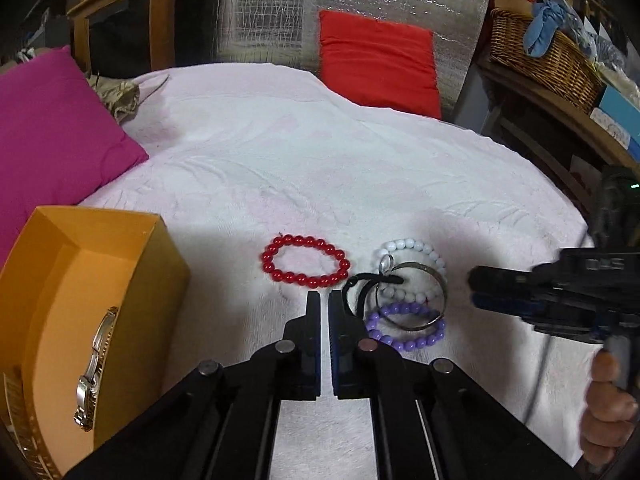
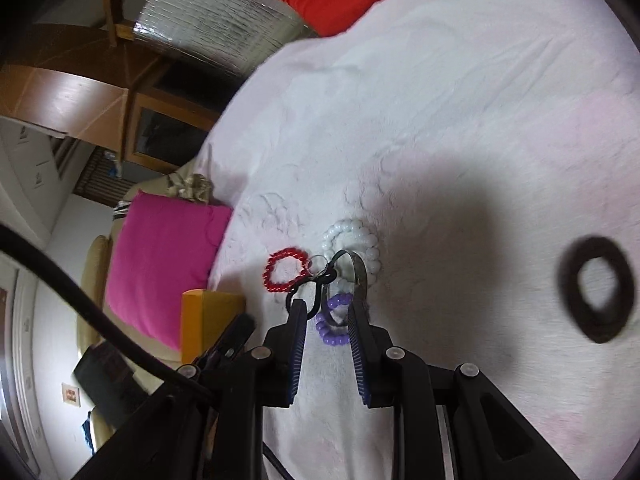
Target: Organize jewelry
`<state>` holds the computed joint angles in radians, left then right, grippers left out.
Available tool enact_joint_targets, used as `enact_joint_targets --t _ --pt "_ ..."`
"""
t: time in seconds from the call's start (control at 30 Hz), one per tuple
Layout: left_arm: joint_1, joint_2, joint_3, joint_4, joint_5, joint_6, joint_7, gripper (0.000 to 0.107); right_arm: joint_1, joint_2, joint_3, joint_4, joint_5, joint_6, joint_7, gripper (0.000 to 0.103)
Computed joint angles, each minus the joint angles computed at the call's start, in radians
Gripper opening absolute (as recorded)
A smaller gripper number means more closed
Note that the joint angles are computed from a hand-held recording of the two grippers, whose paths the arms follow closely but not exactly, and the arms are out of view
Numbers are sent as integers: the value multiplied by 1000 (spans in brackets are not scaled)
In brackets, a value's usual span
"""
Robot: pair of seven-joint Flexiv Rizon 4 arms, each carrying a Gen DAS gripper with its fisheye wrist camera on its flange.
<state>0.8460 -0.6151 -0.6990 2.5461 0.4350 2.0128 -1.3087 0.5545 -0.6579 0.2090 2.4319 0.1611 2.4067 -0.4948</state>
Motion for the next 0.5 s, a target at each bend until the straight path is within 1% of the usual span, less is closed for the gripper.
enact_joint_targets --t 0.07,0.1,0.13,0.17,0.2,0.23,0.27,0.3,0.4,0.5 --pt "-17 -1 21 -5 1 16 2 4 7 -12 -8 -33 17 -53 25 24" --pt "-8 -11 15 -8 13 12 8 4 5 -19 -8 -44 15 -71 36 24" --pt "-3 -16 10 -12 17 3 13 6 8 -23 -12 -56 17 -98 45 24" --pt "3 -20 2 -15 17 -9 18 15 18 -21 -22 -66 25 -133 52 24" --pt "12 -27 -9 -16 18 -21 26 22 28 -20 -32 -72 34 -156 55 21" --pt "1 -29 -1 -18 11 -19 34 36 44 -21 -45 -78 48 -168 52 16" --pt "-25 -26 22 -21 -1 -8 38 39 66 -18 -64 -82 68 -176 44 11" --pt "-35 -24 29 -25 -8 -12 38 39 82 -16 -76 -82 85 -173 36 11" --pt "-12 -33 -6 -31 -23 -46 34 39 123 8 -104 -62 136 -157 -2 11" --pt "-19 -26 -6 -28 -34 -44 47 39 138 57 -107 -11 174 -139 -39 11"
